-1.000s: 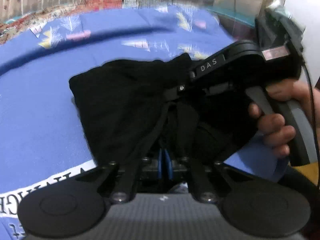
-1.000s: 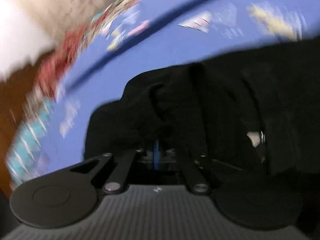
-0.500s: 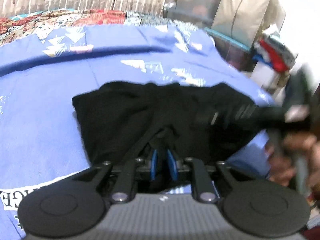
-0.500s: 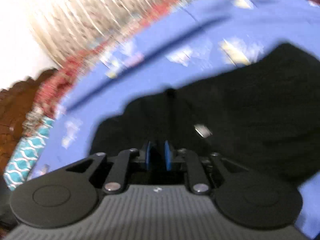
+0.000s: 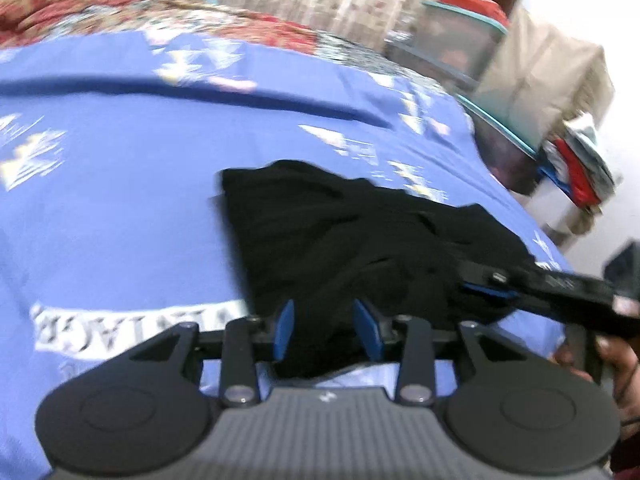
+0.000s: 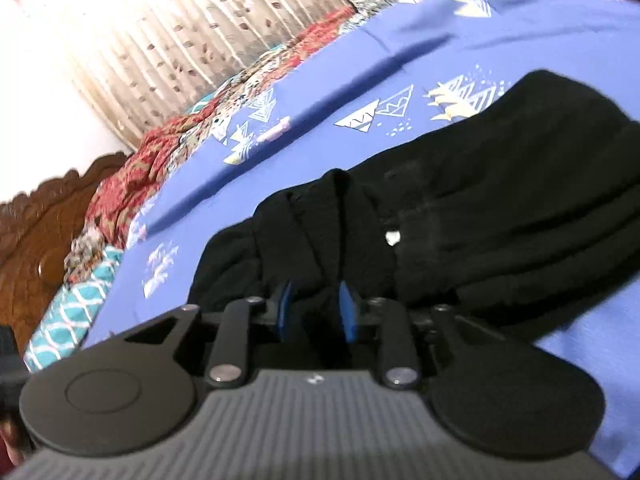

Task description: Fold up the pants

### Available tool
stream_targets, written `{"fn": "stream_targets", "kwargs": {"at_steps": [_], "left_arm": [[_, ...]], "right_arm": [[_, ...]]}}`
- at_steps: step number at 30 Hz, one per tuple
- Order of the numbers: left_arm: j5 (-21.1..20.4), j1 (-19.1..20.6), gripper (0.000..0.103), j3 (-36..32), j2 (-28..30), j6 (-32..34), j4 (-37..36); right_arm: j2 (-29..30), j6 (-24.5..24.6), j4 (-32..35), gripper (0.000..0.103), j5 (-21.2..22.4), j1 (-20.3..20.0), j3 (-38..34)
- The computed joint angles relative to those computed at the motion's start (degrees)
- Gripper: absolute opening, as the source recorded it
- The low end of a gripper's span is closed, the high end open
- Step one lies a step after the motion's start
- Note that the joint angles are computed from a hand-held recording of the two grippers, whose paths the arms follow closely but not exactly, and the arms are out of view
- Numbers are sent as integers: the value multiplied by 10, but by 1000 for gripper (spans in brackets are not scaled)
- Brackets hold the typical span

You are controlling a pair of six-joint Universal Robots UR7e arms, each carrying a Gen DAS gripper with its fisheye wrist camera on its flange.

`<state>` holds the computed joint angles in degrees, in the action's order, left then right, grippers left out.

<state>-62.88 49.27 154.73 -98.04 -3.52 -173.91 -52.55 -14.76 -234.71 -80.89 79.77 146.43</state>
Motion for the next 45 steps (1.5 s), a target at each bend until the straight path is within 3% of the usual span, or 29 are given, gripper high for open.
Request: {"fn": "stream_targets", "kwargs": {"at_steps": [7,10,11,14,16,20,22,45], "left_arm": [[31,80,40,17,-97,-22,59],[-6,131,39,23,-93,-7,25],[-12,136,40,26,-89,-3,7],[-6,134,46,36,-65,-1,-35],[-4,129,51,42,-50,5,-60],[-17,140,52,39,-41,13,-74],[-23,145,52,38,-39,12,-79],[-25,146,52,39,-41,13,-81]], "right_arm": [[-34,11,39,30,7,-35,47],[-41,28,66,28,-22,-39,50],[-31,39,49,28,-2,-54,54],[15,87,-17,28,72,-101,59],[56,108,-69,23,120,-132,59],[86,135,-103,2,165,-165,60],[97,155,-106,0,189,-182,58],[92,143,-116,0,195,-195,72]]}}
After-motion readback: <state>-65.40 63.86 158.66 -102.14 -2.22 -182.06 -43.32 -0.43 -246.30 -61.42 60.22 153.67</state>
